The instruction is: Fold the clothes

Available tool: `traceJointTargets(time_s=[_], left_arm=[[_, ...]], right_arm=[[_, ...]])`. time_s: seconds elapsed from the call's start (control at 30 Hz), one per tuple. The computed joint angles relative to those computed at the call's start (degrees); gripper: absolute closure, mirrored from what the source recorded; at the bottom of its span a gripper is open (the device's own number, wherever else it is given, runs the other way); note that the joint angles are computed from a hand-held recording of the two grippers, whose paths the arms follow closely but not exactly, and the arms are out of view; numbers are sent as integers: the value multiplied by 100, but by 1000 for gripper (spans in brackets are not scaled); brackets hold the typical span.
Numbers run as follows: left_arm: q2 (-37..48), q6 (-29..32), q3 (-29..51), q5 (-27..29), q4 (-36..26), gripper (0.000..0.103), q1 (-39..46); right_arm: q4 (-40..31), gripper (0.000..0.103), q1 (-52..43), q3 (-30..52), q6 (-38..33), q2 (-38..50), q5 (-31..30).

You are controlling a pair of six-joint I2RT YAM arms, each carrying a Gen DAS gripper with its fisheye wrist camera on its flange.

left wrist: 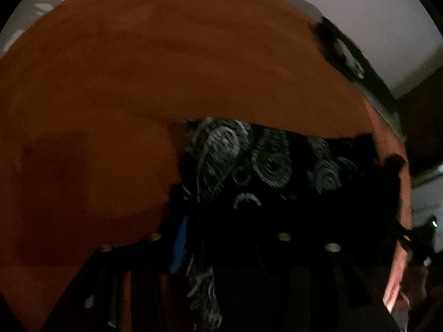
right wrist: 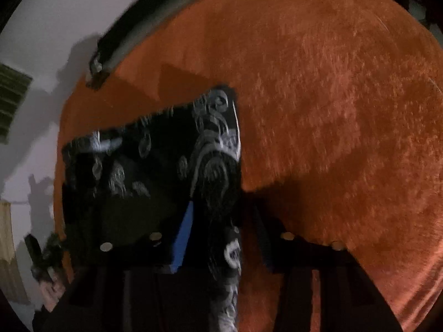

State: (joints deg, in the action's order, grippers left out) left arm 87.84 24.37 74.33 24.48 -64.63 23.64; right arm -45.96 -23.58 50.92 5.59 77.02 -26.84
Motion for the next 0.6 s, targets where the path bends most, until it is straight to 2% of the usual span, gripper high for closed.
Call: traceJointTargets(time_s=[0.03,0.1,0.17,0.3,0.37,0.47,0.57,0.6], left_arm=[[-181,-47,-168,-86,237,100,-64],[-601,-4,-334,-77,478,101,8],[-1006,48,-370,81,608,101,234],[-632,441,731,1137,-252,101,1445],[-315,576,923,1135,-420,101,1547],[38,736,969,987,-557,100,1527],[451,1079,1107,917,-1172,99,1513],[510,1152,1170,999,-1301,99,1584]], right_arm=[[196,99,82,-89,104,-58,130],[154,100,88,-175,228,-362,322],[-197,100,-168,-108,241,-781,207],[-1200,100,-1376,297,-370,-1533,-446],[-1319,100,-1728,316,-619,-1516,-479],[-1177,98,-1651,28,-663,-982,-410],[-1003,96,-1737,-247,-636,-681,-439],[-942,92,-1780,-334,-625,-599,-455]])
